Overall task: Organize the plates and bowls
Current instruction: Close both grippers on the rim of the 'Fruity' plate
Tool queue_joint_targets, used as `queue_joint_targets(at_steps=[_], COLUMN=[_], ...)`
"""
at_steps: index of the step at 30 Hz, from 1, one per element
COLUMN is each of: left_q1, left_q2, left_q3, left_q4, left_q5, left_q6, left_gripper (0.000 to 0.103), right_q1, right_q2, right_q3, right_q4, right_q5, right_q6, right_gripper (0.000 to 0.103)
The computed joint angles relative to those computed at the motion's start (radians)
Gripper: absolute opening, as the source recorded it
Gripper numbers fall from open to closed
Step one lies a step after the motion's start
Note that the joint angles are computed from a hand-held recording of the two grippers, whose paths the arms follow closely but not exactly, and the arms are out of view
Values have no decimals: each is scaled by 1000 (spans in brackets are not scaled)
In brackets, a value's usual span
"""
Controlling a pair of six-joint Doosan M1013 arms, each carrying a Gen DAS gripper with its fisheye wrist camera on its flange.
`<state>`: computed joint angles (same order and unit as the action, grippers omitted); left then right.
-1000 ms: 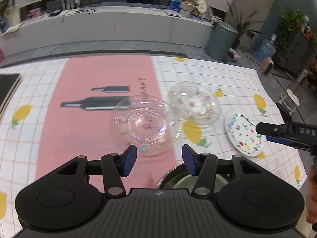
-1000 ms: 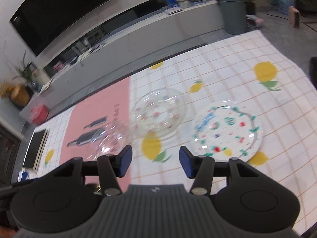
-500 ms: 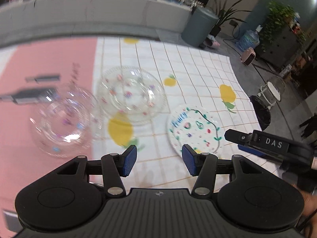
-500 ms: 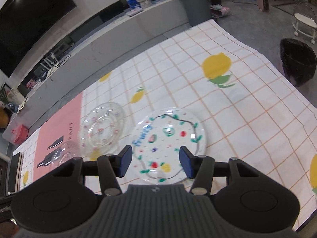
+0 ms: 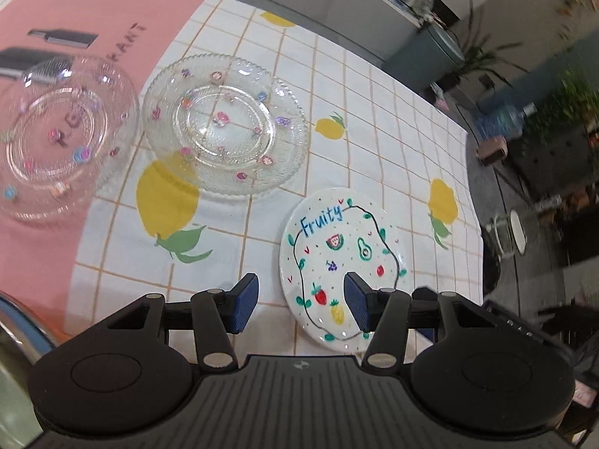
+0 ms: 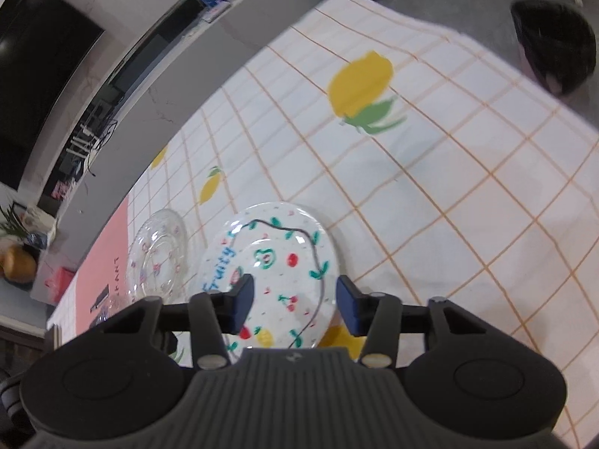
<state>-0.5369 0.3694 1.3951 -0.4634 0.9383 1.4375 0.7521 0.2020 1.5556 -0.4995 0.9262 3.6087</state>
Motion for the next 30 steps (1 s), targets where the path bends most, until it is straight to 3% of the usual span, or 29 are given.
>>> queue_joint_targets(at_steps=[4, 12, 16, 24, 27, 29, 30], left_q1=[-1, -1, 4, 7, 9, 9, 6], left_q2=[8, 26, 34, 36, 36, 36, 35], left_q3=[11, 22, 27, 33, 32, 28, 27], left_q4=[-29, -80, -126, -146, -130, -108, -90], left_q5=[-30, -48, -64, -88, -81, -73, -72], left_q6=[-32, -59, -41, -20, -24, -24, -21], left_gripper=[62, 59, 46, 41, 27, 17, 10], right_q1=[-12, -24, -27, -28, -24, -25, -24], right_q2=[-25, -46, -68, -90, -96, -98, -99], right_q3=[67, 129, 185, 246, 269, 275, 276], right_q4=[-10, -55, -135, -259, -338, -317, -310], right_q5=[-106, -213, -306, -417, -449, -449, -446], right_q6=[93, 191, 327, 475, 578, 584, 581], right_gripper=[34, 31, 28, 24, 23, 7, 4])
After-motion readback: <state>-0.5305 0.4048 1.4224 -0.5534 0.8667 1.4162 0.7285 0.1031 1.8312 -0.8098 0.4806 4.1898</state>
